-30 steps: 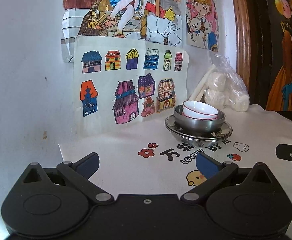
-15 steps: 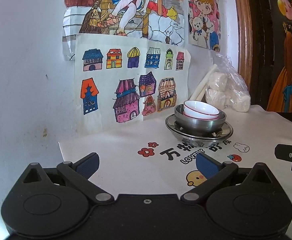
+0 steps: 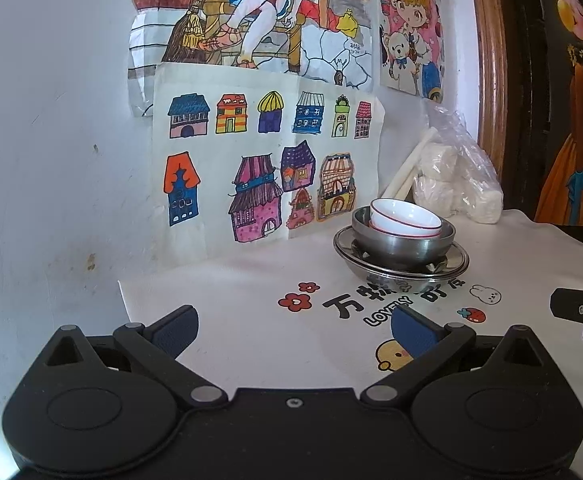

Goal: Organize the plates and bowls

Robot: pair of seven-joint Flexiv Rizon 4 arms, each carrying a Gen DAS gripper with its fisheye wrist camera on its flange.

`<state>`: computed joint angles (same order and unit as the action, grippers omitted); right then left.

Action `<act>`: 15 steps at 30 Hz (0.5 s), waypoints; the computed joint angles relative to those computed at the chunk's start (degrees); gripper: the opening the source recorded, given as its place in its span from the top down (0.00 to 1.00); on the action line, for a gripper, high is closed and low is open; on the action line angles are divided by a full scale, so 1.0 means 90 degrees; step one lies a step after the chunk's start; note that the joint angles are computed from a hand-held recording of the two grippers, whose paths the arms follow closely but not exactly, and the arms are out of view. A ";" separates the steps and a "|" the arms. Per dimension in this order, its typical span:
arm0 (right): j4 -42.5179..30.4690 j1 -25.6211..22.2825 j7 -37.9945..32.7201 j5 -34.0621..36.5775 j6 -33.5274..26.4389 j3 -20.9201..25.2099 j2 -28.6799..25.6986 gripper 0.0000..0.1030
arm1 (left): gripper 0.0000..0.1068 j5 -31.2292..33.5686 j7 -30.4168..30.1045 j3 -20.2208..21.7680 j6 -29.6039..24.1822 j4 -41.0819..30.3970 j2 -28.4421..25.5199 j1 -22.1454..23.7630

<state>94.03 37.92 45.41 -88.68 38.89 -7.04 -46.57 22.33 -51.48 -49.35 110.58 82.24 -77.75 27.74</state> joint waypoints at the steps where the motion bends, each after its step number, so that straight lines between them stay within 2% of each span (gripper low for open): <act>1: 0.0002 -0.0001 0.0006 0.0003 0.0000 0.0002 -0.0001 0.00 | 0.04 0.0000 -0.0005 0.0003 0.0007 0.0005 0.0001 0.0003; 15: -0.0007 -0.0002 0.0015 0.0012 0.0009 -0.0002 -0.0014 0.00 | 0.04 -0.0020 -0.0051 0.0047 0.0008 0.0003 0.0010 -0.0018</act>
